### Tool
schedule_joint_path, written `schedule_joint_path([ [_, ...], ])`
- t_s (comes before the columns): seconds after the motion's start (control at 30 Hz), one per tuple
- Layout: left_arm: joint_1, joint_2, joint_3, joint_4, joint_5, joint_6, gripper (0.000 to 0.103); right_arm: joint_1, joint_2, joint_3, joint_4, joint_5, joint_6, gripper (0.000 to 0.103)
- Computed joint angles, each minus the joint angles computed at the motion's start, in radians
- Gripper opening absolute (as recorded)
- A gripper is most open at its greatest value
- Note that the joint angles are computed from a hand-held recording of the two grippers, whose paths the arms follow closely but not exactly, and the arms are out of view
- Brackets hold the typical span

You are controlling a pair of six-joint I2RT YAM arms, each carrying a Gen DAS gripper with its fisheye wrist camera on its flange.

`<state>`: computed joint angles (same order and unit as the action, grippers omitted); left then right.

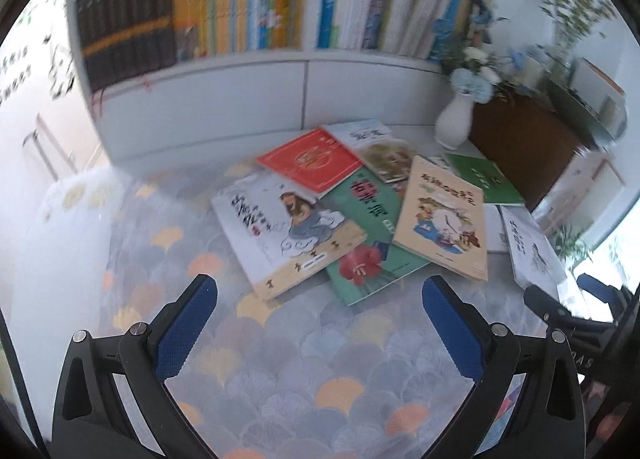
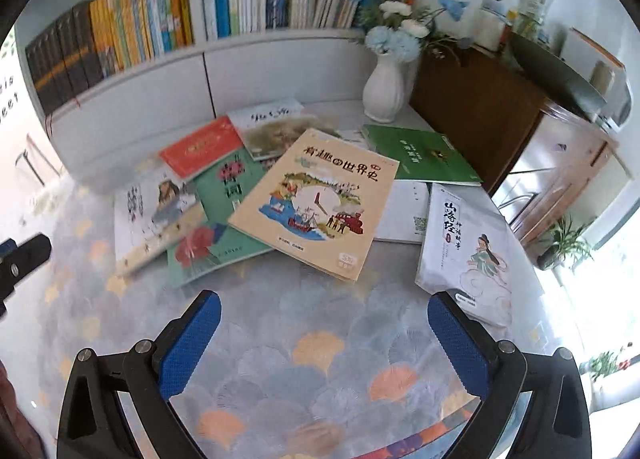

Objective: Organize books
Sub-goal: 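Move both grippers toward the scattered book pile on the table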

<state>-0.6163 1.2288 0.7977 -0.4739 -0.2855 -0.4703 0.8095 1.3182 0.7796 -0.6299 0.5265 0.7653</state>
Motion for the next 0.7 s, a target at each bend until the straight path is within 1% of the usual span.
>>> schedule_joint_path([
  [0.1,0.013,-0.031,0.001,0.014,-0.005,0.061,0.103,-0.025,-0.064,-0.043,0.004,-0.012,-0.014,0.103],
  [0.2,0.028,-0.062,-0.016,0.042,0.025,0.099,0.103,-0.068,-0.112,-0.047,-0.006,-0.058,-0.018,0.103],
  [0.23,0.037,-0.057,-0.009,0.045,0.039,0.111,0.103,-0.078,-0.121,-0.051,-0.003,-0.071,-0.019,0.103],
  [0.3,0.031,-0.032,0.006,0.052,0.031,0.126,0.103,-0.092,-0.139,-0.057,-0.006,-0.083,-0.018,0.103],
  [0.4,0.015,-0.006,0.023,0.057,-0.008,0.160,0.103,-0.099,-0.124,-0.050,-0.010,-0.069,-0.027,0.103],
  [0.5,0.015,0.000,0.037,0.054,-0.019,0.183,0.103,-0.140,-0.125,-0.053,0.024,-0.103,-0.068,0.103],
  [0.7,0.023,0.057,0.071,0.069,0.014,0.203,0.103,-0.218,-0.105,-0.043,0.075,-0.167,-0.144,0.103],
])
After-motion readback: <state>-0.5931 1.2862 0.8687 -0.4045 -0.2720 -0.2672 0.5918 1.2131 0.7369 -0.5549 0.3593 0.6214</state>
